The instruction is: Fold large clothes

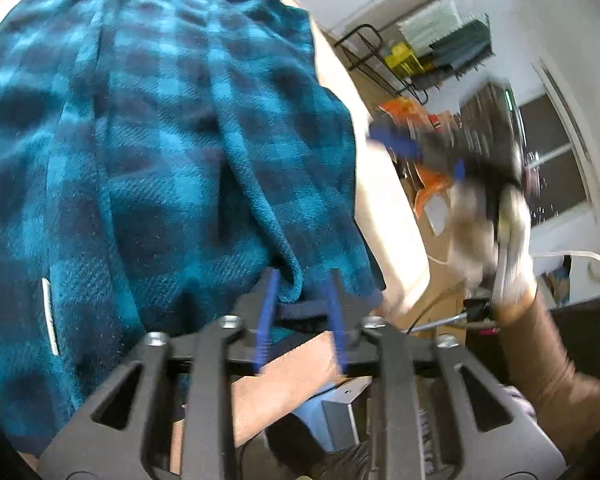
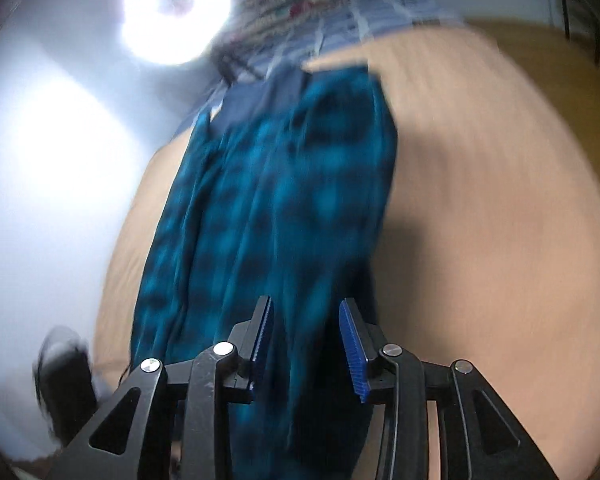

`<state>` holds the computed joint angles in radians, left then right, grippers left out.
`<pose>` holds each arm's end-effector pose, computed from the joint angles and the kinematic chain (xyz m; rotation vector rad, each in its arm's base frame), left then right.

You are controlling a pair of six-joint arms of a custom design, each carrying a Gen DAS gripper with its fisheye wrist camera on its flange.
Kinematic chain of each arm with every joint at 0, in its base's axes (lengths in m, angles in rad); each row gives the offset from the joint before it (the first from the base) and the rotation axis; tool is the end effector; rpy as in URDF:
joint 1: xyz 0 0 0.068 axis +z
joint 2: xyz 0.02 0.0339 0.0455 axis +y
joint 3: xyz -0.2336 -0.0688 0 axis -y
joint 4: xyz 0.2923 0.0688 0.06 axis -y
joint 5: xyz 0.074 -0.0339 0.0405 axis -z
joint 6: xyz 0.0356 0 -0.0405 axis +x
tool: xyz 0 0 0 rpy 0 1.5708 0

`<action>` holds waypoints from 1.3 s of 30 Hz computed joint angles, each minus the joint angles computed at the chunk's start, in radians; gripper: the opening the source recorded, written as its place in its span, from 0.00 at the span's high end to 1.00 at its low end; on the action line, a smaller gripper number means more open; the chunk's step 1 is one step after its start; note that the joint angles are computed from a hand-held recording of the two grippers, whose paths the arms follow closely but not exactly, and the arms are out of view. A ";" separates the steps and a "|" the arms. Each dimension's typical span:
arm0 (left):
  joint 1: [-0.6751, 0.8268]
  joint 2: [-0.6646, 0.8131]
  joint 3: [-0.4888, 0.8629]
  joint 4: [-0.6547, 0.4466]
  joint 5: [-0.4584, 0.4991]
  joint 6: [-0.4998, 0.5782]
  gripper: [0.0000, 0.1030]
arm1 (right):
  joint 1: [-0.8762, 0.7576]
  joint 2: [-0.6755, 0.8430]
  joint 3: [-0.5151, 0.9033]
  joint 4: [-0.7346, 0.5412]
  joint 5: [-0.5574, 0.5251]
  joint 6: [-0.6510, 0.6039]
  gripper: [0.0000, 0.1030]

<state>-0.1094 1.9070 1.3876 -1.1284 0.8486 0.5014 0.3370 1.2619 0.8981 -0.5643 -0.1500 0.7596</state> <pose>0.3679 -0.0673 0.1438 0.7899 2.6664 -1.2529 0.2898 0.1072 0.2007 0.4818 2.5565 0.6180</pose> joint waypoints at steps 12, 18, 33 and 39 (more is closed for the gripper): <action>-0.051 0.030 -0.035 0.086 -0.031 -0.178 1.00 | 0.129 -0.063 -0.357 0.443 -0.074 0.267 0.98; -0.044 -0.001 -0.064 0.046 0.041 -0.163 1.00 | 0.088 -0.271 -0.303 0.150 -0.061 0.221 0.99; -0.139 -0.212 -0.232 0.209 -0.144 -0.197 1.00 | -0.007 -0.408 -0.435 0.130 -0.042 0.178 0.60; -0.134 -0.296 -0.294 0.234 -0.140 -0.242 1.00 | -0.129 -0.210 -0.354 0.271 -0.160 0.115 0.53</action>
